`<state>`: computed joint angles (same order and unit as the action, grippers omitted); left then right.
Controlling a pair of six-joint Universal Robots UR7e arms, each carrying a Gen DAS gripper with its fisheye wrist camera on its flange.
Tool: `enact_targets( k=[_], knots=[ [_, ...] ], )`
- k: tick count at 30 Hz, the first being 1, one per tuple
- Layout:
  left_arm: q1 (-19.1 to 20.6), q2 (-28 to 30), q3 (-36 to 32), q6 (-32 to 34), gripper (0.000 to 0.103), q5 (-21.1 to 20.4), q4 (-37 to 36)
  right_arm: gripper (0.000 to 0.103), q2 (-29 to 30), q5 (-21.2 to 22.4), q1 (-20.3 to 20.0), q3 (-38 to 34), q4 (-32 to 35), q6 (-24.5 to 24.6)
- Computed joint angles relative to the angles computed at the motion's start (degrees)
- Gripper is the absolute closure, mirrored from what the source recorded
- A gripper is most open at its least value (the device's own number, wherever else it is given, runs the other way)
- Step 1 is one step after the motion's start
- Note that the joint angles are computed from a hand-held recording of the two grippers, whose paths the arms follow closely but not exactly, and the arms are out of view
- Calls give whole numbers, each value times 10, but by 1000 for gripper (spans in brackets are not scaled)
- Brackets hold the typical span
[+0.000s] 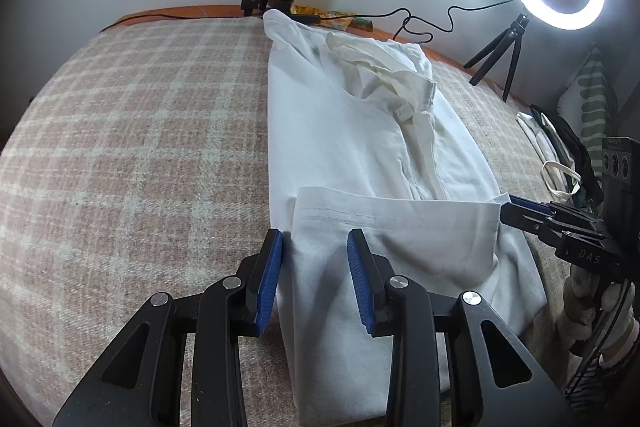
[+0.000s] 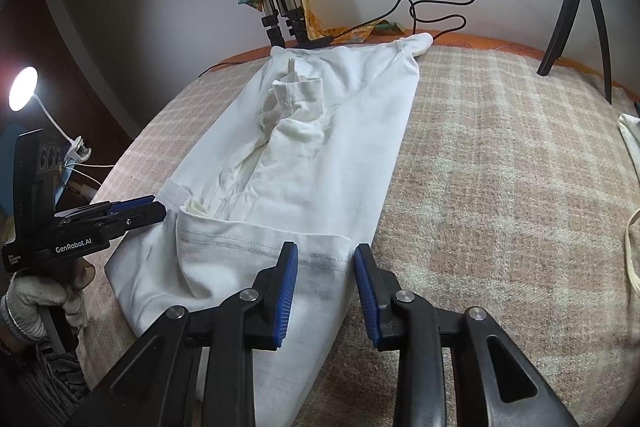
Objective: Fold small clothes
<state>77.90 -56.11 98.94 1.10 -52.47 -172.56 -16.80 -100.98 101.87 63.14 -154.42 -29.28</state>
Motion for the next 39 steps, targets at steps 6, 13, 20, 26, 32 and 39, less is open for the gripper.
enact_targets(
  k=[6, 13, 20, 26, 32, 39],
  knots=[
    [1, -1, 8, 18, 98, -6, -29, 90, 1, -1, 0, 2, -4, -6],
    [-7, -1, 25, 48, 100, 22, -78, 100, -1, -14, 5, 17, -48, -20],
    [-6, -5, 32, 31, 100, 61, -97, 81, 9, -57, 4, -5, -35, 5],
    [-25, -18, 50, 55, 97, 28, -130, 79, -19, 7, 6, 47, -97, -35],
    [-28, -12, 42, 51, 91, -49, -68, 80, -18, 93, 9, 37, 16, -74],
    [-20, 10, 13, 28, 91, 3, -8, 83, 42, 9, 25, -48, 54, -61]
  ],
)
